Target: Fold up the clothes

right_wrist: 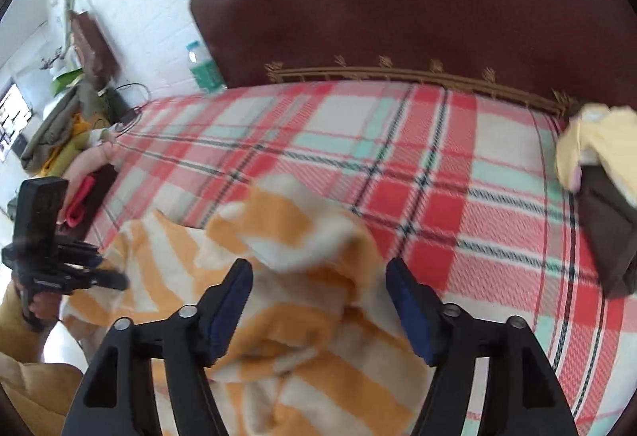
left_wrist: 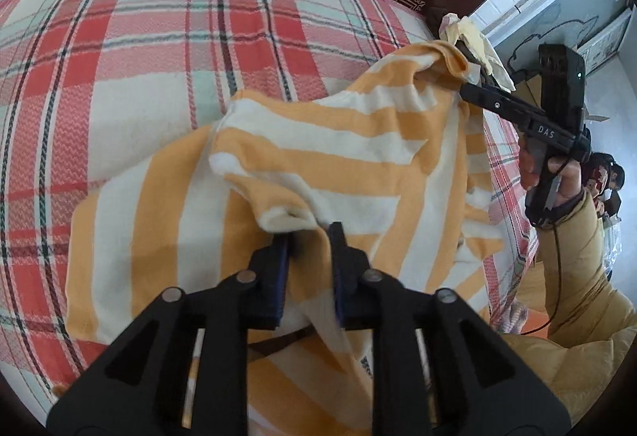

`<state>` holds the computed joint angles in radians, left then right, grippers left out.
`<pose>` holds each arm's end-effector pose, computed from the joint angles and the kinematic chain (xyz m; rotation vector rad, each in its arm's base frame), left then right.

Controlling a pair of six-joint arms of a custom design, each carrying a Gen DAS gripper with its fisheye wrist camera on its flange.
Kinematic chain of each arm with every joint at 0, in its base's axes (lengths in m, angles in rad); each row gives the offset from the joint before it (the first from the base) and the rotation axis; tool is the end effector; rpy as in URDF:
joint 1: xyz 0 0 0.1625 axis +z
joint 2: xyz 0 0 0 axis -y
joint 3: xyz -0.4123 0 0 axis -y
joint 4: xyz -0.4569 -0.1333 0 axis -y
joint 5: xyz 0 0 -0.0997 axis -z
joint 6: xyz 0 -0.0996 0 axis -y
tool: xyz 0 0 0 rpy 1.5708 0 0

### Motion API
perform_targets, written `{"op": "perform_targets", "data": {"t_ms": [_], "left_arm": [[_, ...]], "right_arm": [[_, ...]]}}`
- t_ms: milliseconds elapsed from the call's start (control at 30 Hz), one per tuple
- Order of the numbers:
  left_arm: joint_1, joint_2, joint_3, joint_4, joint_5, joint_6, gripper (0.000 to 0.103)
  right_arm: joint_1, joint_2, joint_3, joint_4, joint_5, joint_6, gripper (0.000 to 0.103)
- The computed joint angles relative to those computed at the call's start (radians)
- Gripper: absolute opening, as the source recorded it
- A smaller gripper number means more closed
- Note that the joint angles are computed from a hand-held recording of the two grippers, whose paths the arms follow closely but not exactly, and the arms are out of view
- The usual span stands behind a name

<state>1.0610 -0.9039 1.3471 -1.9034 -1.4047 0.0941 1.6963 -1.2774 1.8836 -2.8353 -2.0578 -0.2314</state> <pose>-0.2382 -0.7330 0.1819 0.8916 2.8167 0.1093 0.1645 -0.6117 0.2882 0.2357 -2.5057 0.8224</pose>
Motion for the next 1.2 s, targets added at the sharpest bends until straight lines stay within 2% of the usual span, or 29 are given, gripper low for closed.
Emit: {"op": "perform_targets", "data": {"t_ms": [33, 67, 133, 267, 333, 367, 400, 433, 467, 533, 667, 767, 967, 1200], "left_arm": [[0.003, -0.004, 0.003, 0.003, -0.002, -0.009, 0.057], [0.003, -0.009, 0.010, 0.001, -0.001, -0.006, 0.065], [0.002, -0.020, 0.024, -0.003, 0.002, 0.005, 0.068], [-0.002, -0.011, 0.028, -0.002, -0.018, 0.004, 0.068], [-0.008, 0.003, 0.024, 0.002, -0.011, -0.004, 0.068], [-0.017, 0.006, 0.029, -0.006, 0.022, 0.006, 0.057], [-0.025, 0.003, 0.040, -0.022, 0.052, 0.011, 0.048], [-0.033, 0.000, 0.051, -0.041, 0.082, 0.015, 0.034], [-0.033, -0.004, 0.055, -0.050, 0.081, 0.011, 0.021], [-0.031, -0.020, 0.062, -0.072, 0.064, -0.003, 0.013], [-0.040, -0.063, 0.083, -0.159, 0.020, -0.002, 0.010], [-0.055, -0.113, 0.107, -0.248, -0.030, 0.016, 0.010], [-0.097, -0.237, 0.157, -0.429, -0.107, 0.077, 0.010], [-0.180, -0.405, 0.260, -0.646, -0.104, 0.189, 0.010]], "right_arm": [[-0.013, -0.005, 0.000, 0.019, 0.016, 0.001, 0.078], [-0.026, -0.009, 0.000, 0.038, 0.031, 0.001, 0.081], [-0.039, -0.001, -0.002, 0.032, 0.038, -0.011, 0.082], [-0.069, 0.025, -0.029, 0.037, 0.146, -0.035, 0.082], [-0.079, 0.044, -0.056, 0.081, 0.203, -0.030, 0.066], [-0.082, 0.047, -0.063, 0.095, 0.225, -0.030, 0.034], [-0.080, 0.050, -0.064, 0.092, 0.232, -0.033, 0.014], [-0.073, 0.042, -0.056, 0.080, 0.233, -0.033, 0.014], [-0.065, 0.036, -0.047, 0.069, 0.233, -0.033, 0.012], [-0.049, 0.011, -0.019, 0.026, 0.256, -0.038, 0.011], [0.004, -0.079, 0.058, -0.098, 0.316, -0.025, 0.010], [0.062, -0.135, 0.096, -0.181, 0.326, -0.031, 0.010], [0.220, -0.195, 0.115, -0.312, 0.239, -0.059, 0.010], [0.400, -0.203, 0.111, -0.407, 0.125, -0.133, 0.010]]}}
